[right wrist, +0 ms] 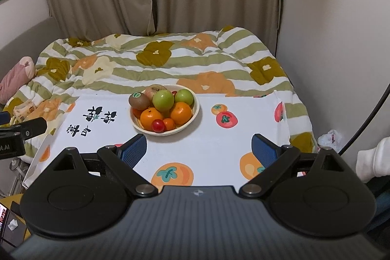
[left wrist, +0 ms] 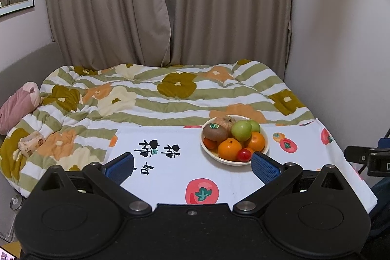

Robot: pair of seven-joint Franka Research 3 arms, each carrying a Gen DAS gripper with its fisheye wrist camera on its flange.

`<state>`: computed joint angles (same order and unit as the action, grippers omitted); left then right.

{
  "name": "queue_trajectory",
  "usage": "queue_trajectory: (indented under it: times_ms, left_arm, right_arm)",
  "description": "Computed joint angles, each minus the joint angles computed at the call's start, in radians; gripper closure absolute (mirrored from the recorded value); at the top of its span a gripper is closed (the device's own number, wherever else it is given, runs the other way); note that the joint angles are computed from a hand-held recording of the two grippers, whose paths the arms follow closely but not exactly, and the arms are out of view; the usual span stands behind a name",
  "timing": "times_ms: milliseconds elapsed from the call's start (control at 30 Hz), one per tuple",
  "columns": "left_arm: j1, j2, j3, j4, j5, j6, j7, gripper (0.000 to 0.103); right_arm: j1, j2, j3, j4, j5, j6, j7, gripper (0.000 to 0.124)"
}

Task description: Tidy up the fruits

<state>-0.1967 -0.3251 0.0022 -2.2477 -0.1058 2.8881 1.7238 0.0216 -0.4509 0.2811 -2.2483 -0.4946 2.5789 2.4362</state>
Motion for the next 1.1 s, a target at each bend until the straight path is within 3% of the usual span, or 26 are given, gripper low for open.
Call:
queue_trajectory:
  times_ms: [1100]
  left_arm:
    - [0.007, 0.020, -0.010, 0.006, 0.012, 0.019, -0.006, 0.000]
  right_arm:
    - [0.012, 0.027, -0.012, 0.012, 0.000, -0.005, 0.010, 0.021]
